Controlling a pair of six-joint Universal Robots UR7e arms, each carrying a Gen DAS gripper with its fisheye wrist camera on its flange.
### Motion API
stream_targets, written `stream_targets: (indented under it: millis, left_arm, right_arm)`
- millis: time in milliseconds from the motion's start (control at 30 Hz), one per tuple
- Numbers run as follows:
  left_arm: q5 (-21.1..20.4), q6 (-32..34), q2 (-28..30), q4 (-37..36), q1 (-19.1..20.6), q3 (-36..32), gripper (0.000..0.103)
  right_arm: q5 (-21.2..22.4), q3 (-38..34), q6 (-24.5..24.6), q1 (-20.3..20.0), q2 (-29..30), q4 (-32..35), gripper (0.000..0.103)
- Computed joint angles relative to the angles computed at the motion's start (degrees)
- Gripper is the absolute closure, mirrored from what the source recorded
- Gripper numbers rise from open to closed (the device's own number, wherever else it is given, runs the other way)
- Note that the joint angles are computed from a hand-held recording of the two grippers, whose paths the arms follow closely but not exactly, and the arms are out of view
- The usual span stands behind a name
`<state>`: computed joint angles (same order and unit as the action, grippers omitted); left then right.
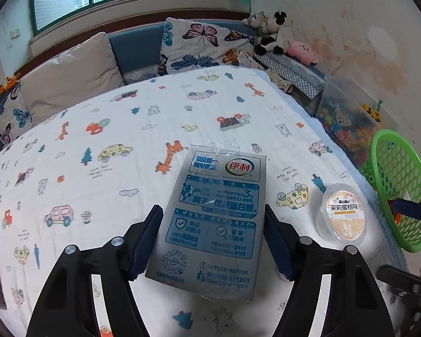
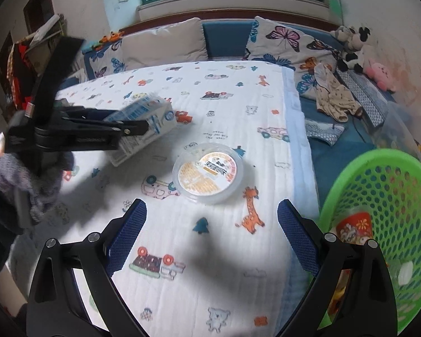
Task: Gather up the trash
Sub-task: 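Grasp the white Yili milk carton with the left gripper, then grasp the clear pudding cup with the right gripper while the left holds the carton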
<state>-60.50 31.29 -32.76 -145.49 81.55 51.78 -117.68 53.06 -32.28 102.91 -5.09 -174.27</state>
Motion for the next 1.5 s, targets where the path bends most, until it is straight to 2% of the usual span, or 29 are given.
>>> stream_targets:
  millis: [167, 400, 600, 767, 833, 967, 1200, 1500]
  left_arm:
    - [-0.73, -0.05, -2.75, -1.73, -0.16, 3.09, 0.035]
    - [-1.88, -0.13, -5.97, -3.54, -0.28, 6.93, 0.035]
    - [-2.23, 0.24, -7.23, -4.08, -0.48, 8.62, 0.035]
    - [-2.28, 0.36, -7.95, -4.32, -0.62, 9.78, 0.035]
    - [-2.07, 0.38, -8.17, -4.51, -0.68, 10.20, 0.035]
    - [-1.99, -0.02, -8.50, -4.28, -0.69, 10.61, 0.035]
    - [-2.27, 0.20, -9.56, -5.05, -1.24, 12.83, 0.035]
    - [-3.15, 0.62, -11.37, -6.97, -3.20, 17.62, 0.035]
  right_arm:
    - [-1.13, -5.67, -1.42, 0.00, 3.22, 2.43, 0.009]
    - [-1.24, -12.69, -0.12, -0.47, 6.78, 6.45, 0.010]
    - [-1.62, -16.24, 0.17, -0.52, 8.70, 8.05, 0.017]
    - [-1.22, -17.73, 1.29, -0.68, 9.21, 9.19, 0.029]
    - [-0.96, -17.14, 1.40, -0.63, 8.90, 9.03, 0.032]
    - [-0.95, -15.00, 0.60, -0.36, 8.03, 7.19, 0.033]
    - [0.50, -7.17, 1.10, -0.17, 3.84, 2.41, 0.033]
    - [-0.19, 3.39, 0.91, -0.09, -1.46, -5.29, 0.033]
